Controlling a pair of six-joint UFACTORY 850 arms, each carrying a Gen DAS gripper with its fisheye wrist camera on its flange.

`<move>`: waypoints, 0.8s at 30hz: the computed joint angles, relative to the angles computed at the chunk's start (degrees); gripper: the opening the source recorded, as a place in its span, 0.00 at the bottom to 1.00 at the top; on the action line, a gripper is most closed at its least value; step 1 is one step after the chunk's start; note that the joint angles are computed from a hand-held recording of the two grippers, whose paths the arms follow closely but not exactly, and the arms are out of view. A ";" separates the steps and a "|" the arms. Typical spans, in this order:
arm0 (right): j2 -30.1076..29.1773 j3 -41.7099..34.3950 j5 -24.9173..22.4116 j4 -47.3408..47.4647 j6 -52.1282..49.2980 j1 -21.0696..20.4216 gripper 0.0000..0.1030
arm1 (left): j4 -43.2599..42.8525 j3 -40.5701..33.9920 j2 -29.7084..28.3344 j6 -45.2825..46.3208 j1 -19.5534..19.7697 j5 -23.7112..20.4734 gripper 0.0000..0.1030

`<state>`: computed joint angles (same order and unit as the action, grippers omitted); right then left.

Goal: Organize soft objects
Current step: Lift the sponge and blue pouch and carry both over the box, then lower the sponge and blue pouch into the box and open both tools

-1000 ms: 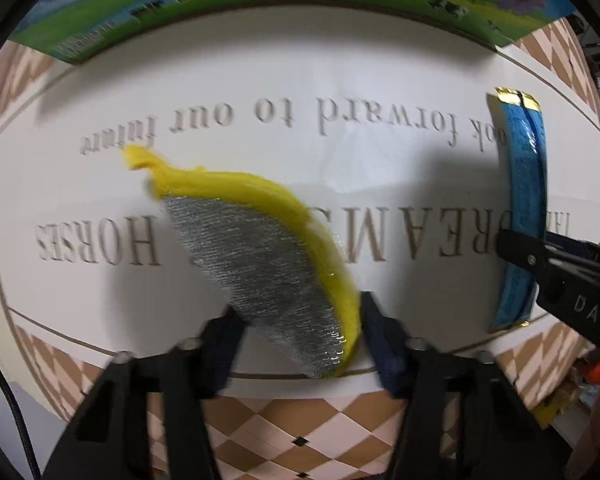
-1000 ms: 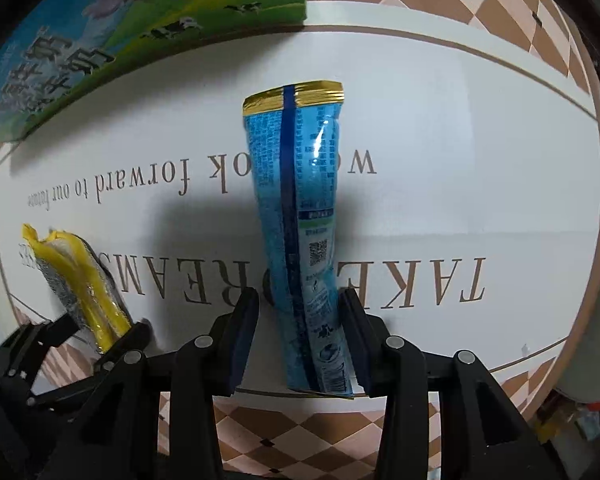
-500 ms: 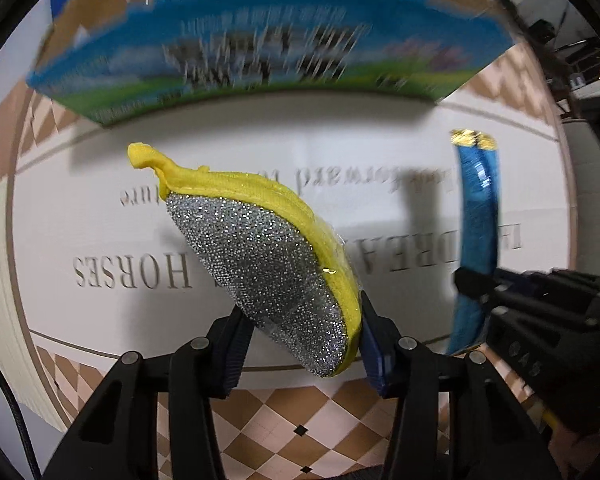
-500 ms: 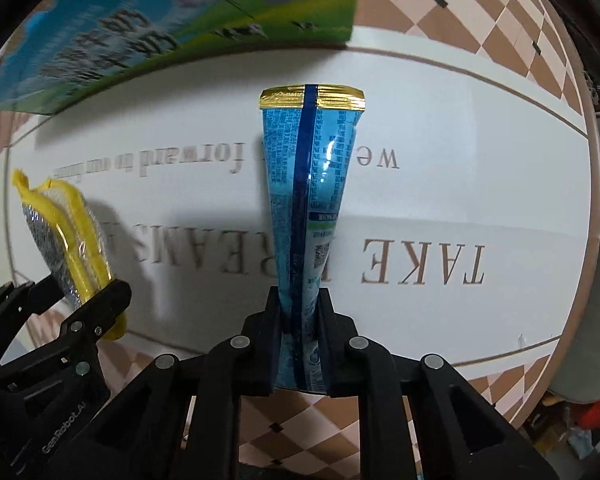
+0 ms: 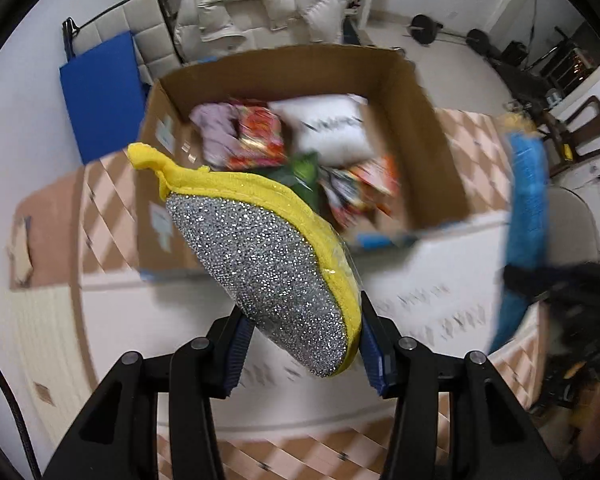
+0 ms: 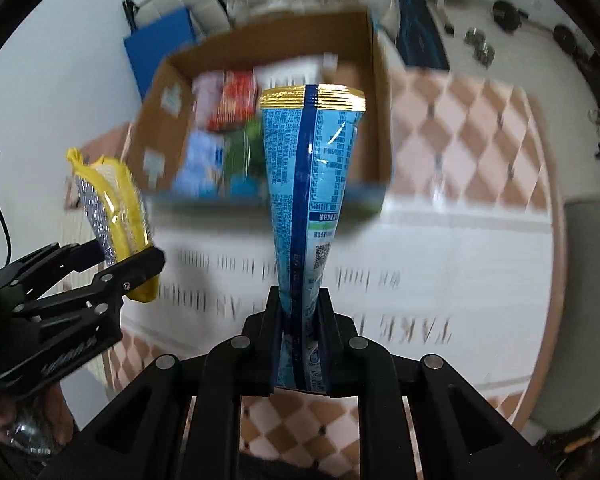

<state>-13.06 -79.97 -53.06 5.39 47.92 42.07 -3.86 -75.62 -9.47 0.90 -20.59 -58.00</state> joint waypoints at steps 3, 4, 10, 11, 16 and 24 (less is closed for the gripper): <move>-3.47 -5.83 -3.21 -3.53 -1.68 -3.90 0.16 | 1.53 -6.77 -7.08 0.19 2.04 -2.28 0.44; -5.06 -7.92 -4.19 -4.62 -1.99 -4.81 0.16 | 1.82 -8.85 -9.25 0.30 2.69 -2.99 0.44; -14.84 -18.31 -9.36 -7.93 -4.51 -9.48 0.16 | 4.17 -20.08 -20.24 -0.72 4.90 -7.50 0.44; -17.21 -20.57 -9.96 -7.91 -4.66 -9.92 0.16 | 3.88 -21.47 -21.44 -0.85 5.22 -8.31 0.45; -23.88 -26.18 -12.66 -6.10 -5.97 -12.42 0.16 | 4.31 -27.15 -26.64 -1.23 5.84 -11.67 0.45; -27.82 -28.11 -13.46 -4.64 -7.48 -13.61 0.16 | 4.01 -29.73 -29.23 -1.32 5.82 -13.20 0.47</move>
<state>-40.88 -108.08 -66.51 0.75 40.44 28.46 0.15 -105.35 -38.71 -0.42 -14.77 -71.20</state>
